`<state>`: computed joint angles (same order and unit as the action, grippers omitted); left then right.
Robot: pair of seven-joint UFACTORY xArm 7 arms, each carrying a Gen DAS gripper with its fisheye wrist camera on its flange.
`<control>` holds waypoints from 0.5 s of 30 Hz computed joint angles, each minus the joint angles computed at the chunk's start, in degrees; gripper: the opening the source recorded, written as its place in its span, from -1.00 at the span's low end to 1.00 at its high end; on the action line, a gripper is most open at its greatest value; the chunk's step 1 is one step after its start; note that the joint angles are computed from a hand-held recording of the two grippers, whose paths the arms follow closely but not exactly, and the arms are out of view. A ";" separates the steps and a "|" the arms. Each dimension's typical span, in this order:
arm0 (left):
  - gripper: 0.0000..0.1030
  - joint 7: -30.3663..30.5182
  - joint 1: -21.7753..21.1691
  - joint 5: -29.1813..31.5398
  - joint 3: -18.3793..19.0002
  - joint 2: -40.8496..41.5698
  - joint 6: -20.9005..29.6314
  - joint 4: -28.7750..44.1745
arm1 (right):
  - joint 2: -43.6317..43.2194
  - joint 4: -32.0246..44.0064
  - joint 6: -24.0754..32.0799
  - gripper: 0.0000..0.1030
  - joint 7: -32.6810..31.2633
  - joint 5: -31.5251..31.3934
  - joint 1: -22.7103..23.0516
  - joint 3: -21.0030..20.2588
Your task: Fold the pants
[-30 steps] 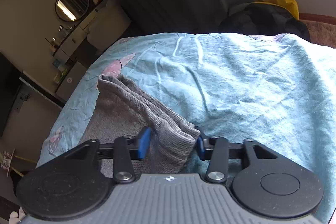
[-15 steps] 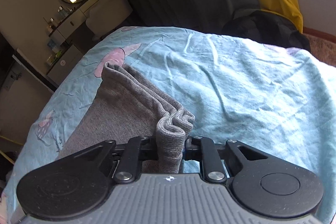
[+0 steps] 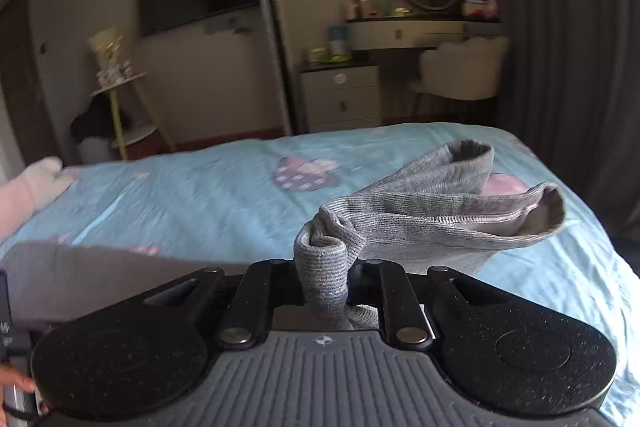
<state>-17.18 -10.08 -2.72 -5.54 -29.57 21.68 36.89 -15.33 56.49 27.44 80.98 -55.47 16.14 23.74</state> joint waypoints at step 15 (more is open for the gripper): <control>0.69 8.84 -7.73 -9.43 7.05 -1.34 -4.58 -1.88 | -3.08 -8.66 -10.26 0.24 -6.78 23.42 5.54 -3.07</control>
<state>-8.34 -17.81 -12.15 1.51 -30.91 17.10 35.01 -18.42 47.83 17.19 74.19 -32.05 21.68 20.67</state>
